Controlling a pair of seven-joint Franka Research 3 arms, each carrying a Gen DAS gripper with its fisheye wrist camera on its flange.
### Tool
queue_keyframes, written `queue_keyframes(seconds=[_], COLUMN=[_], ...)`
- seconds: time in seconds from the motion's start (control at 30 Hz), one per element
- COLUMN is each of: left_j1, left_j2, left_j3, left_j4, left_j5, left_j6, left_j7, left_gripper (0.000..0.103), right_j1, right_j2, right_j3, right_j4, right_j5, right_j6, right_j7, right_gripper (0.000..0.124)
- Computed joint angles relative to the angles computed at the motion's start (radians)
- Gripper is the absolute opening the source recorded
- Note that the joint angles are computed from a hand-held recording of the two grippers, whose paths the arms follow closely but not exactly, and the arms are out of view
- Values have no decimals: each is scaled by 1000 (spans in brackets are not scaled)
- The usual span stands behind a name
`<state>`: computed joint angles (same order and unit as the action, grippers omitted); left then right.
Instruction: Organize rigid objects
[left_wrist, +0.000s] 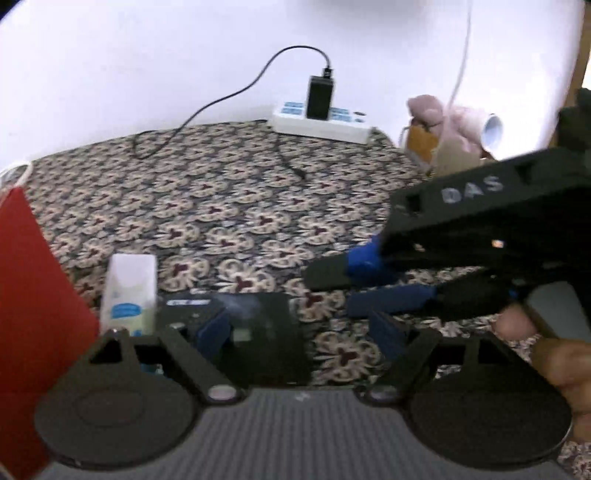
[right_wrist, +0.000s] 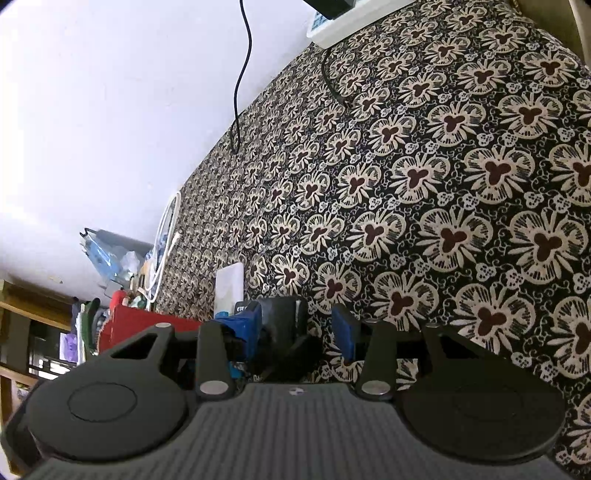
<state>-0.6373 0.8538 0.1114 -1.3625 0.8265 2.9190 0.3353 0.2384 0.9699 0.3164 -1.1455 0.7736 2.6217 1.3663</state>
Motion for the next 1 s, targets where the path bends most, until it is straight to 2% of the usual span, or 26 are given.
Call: queue_keyframes(seconds=[0.03, 0.1, 0.17, 0.23, 0.33, 0.5, 0.53, 0.6, 0.7, 0.77, 0.8, 0.87, 0.93, 1.0], left_j1=[-9, -58, -34, -5, 69, 43, 27, -36, -121, -97, -104, -101, -88, -73], left_j2=[0, -6, -5, -15, -26, 0, 2, 7, 3, -4, -4, -6, -8, -22], left_j3=[6, 62, 38, 24, -28, 0, 16, 82, 188, 183, 204, 213, 196, 157], left_j4=[4, 2, 4, -18, -53, -38, -35, -26, -39, -59, -66, -71, -65, -58], left_j5=[1, 44, 48, 64, 30, -32, -41, -41, 15, 27, 34, 40, 44, 15], left_j6=[-20, -75, -104, -66, 74, 158, 157, 122, 85, 130, 144, 142, 122, 26], left_j7=[-5, -76, -78, -94, -80, -62, -62, -87, -208, -263, -304, -338, -341, -347], left_gripper=[82, 82, 82, 84, 85, 84, 84, 83, 83, 83, 83, 83, 83, 84], right_j1=[0, 0, -9, -13, -16, -20, -24, -32, -44, -54, -59, -69, -77, -79], right_j2=[6, 10, 12, 16, 19, 8, 0, -14, -37, -52, -60, -75, -89, -98], right_j3=[-2, -7, 3, 7, 9, 10, 13, 17, 22, 28, 31, 41, 47, 48], right_j4=[11, 22, 22, 30, 34, 13, 0, -23, -58, -80, -93, -118, -142, -157], right_j5=[-5, -16, -9, -4, 4, 20, 28, 43, 66, 82, 92, 118, 144, 163], right_j6=[-10, -20, -24, -35, -43, -40, -33, -20, -3, 3, 7, 17, 25, 27], right_j7=[0, -4, -19, -29, -36, -43, -47, -56, -70, -87, -97, -118, -132, -139], right_gripper=[28, 28, 28, 28, 28, 28, 28, 28, 28, 28, 28, 28, 28, 28])
